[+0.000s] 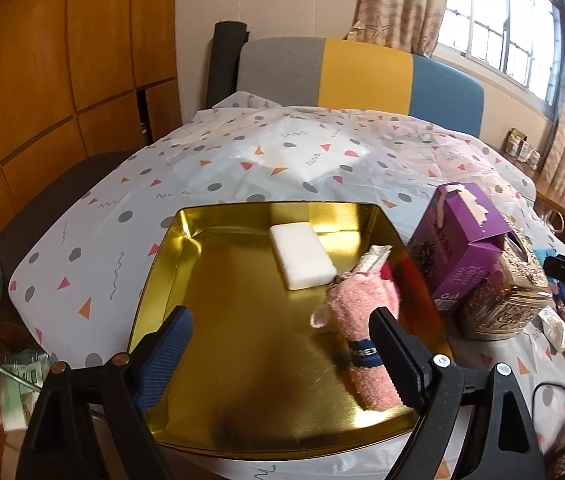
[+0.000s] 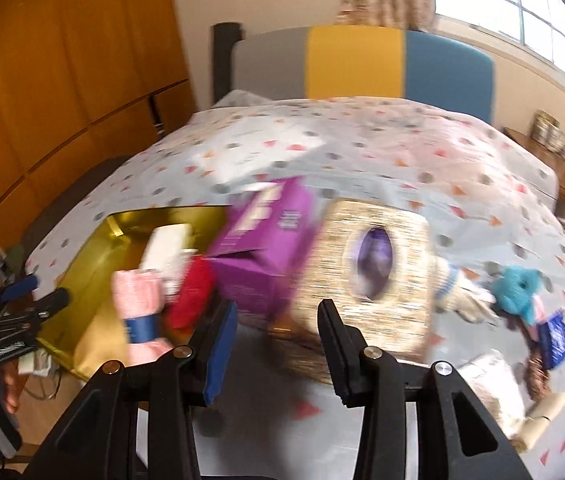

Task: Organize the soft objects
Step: 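Lower the pink sock into the gold tray and open the right gripper, then grasp the white plastic packet with the left gripper while the right gripper reaches the mesh roll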

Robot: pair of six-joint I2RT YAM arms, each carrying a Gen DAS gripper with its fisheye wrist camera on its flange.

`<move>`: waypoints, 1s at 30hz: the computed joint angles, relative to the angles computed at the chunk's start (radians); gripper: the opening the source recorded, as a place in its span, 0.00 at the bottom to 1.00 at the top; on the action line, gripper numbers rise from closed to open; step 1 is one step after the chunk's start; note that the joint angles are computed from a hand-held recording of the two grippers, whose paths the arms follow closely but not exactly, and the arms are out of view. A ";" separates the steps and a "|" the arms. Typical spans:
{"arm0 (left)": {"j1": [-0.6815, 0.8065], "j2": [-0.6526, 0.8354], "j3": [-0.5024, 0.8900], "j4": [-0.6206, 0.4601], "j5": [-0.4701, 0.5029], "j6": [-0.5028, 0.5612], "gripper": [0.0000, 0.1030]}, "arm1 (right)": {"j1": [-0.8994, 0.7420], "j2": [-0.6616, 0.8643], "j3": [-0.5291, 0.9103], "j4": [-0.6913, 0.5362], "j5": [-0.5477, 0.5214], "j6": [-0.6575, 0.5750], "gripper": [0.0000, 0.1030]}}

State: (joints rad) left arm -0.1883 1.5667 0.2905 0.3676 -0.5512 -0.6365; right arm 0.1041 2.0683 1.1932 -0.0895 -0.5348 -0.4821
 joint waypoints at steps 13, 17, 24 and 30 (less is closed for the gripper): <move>-0.108 0.017 0.079 -0.052 -0.007 0.022 0.87 | -0.241 0.224 0.368 -0.091 0.137 0.130 0.41; -0.144 0.031 0.110 -0.061 0.004 0.041 0.87 | -0.297 0.318 0.514 -0.136 0.188 0.193 0.41; -0.220 0.073 0.190 -0.079 0.028 0.094 0.87 | -0.376 0.496 0.746 -0.207 0.261 0.305 0.41; -0.277 0.136 0.295 -0.078 0.099 0.184 0.87 | -0.468 0.642 0.971 -0.340 0.137 0.523 0.41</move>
State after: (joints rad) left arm -0.4651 1.7028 0.5853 0.2892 -0.4518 -0.4524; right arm -0.3639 2.7104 2.1644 -0.4298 -0.3974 0.0404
